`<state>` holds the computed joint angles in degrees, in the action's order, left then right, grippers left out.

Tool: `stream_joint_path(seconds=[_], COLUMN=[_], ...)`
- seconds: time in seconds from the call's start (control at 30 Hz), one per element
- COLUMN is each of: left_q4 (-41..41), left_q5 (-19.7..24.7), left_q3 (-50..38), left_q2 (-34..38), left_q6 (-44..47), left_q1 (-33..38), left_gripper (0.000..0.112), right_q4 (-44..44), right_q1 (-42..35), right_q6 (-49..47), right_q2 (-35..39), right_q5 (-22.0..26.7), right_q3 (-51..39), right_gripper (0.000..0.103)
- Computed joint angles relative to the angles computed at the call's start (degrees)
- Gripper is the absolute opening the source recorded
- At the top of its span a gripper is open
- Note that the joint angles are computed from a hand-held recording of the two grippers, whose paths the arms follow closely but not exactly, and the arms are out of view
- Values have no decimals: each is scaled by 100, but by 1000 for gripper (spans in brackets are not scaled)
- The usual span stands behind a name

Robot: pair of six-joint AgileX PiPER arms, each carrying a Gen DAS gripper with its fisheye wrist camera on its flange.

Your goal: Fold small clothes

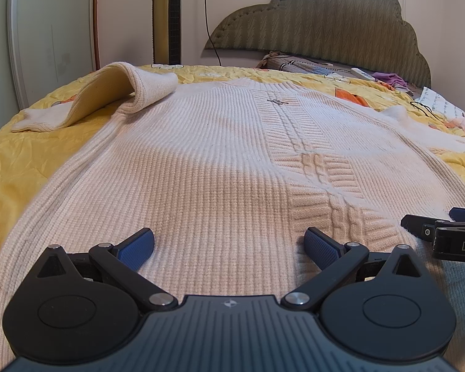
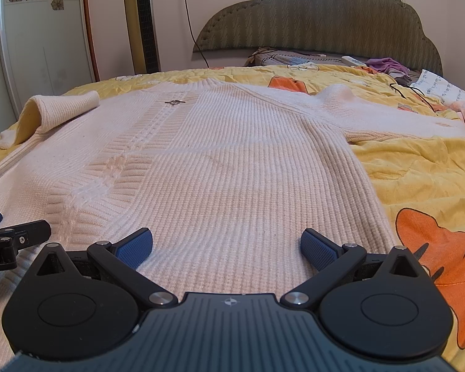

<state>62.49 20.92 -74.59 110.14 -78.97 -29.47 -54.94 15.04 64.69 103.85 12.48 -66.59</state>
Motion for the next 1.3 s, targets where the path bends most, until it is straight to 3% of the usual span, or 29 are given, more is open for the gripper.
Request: stream_joint_path(seconds=[0.97,1.3], left_q4=[-225,94], left_q5=[25,172], left_q3=[-46,-96], left_q2=[-15,127], left_q6=[287,-76], left_q1=[31,-71], left_gripper=[103,103], right_q4=[18,224], right_q1=[4,-7], right_q6=[-28,-251], right_q2=[-13,-39], right_q5=[9,24], right_q3=[13,5], right_gripper=[102,102])
